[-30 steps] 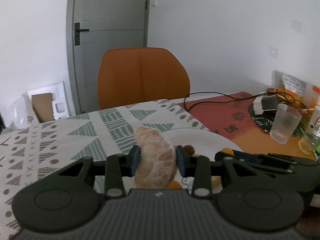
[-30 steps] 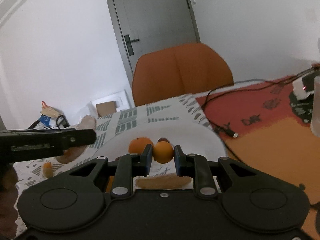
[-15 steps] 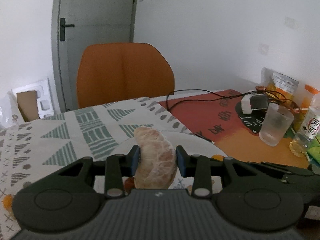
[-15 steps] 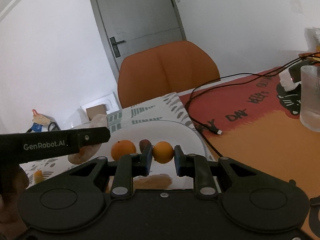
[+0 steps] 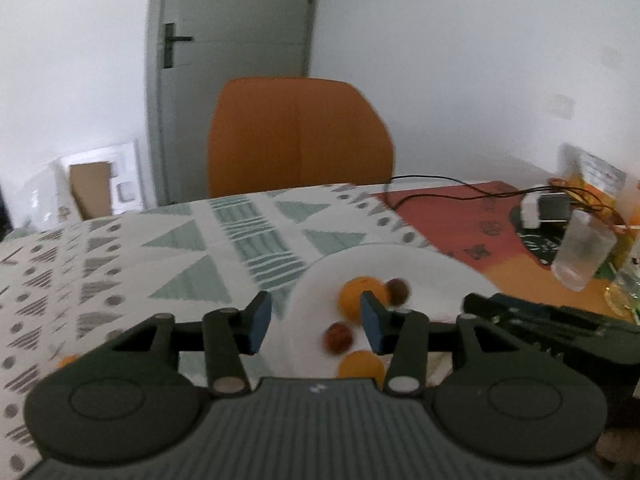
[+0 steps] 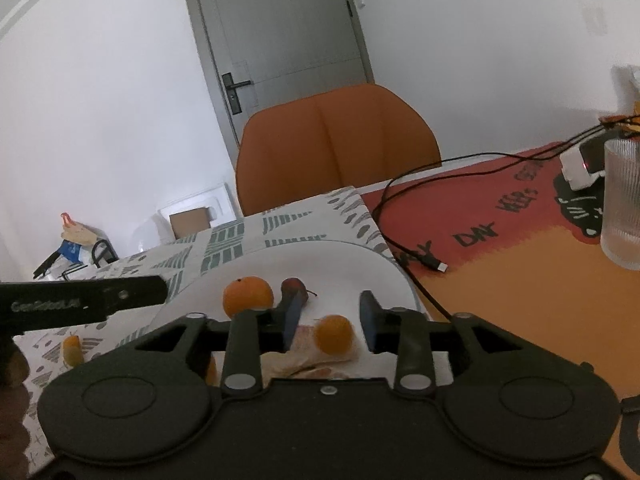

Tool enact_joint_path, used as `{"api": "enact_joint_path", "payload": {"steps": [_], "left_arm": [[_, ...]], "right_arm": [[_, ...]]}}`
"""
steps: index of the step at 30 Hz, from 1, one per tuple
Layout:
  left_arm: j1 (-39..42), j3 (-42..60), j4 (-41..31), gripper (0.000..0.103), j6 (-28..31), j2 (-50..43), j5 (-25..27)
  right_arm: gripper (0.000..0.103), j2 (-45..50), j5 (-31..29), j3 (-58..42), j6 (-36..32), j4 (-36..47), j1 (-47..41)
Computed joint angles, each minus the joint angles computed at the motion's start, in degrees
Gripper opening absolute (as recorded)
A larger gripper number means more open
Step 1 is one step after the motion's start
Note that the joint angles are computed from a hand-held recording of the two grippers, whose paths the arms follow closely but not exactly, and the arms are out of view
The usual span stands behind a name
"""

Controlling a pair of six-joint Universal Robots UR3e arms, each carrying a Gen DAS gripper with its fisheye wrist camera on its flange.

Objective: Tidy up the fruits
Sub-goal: 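Open both grippers to release the pomelo and orange onto the plate, then move both open grippers back to the last fruits on the cloth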

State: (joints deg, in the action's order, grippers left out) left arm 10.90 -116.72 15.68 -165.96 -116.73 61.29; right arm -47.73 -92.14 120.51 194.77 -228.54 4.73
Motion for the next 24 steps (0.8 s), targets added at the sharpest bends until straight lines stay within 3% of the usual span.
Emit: {"api": "enact_joint_path", "payload": {"steps": [2,5,11,16,24], "left_arm": [[1.7,-2.0,0.4,0.050,0.2,1.4,-0.1],[5.1,-5.9,2.2,0.058,0.9,3.8,-1.2],[10.8,-10.7,3.4,0.073,1.1,8.1,-2.9],[15.4,-13.4,4.3,0.082,1.9,10.7,-4.5],[22.5,-15.5,4.0,0.084,3.0,12.1,-7.6]], "right_arm": [[0.041,0.3,-0.5,-0.4,-0.8,0.1,0.8],[0.056,1.2,-2.8,-1.9,-2.5,0.1,2.5],[0.062,0.4,0.3,-2.4,-0.2,2.1,3.1],[0.068,-0.4,-1.7,-5.2,-1.3,5.5,7.0],[0.070,-1.5,-2.5,-9.0,-1.6,10.3,11.1]]}}
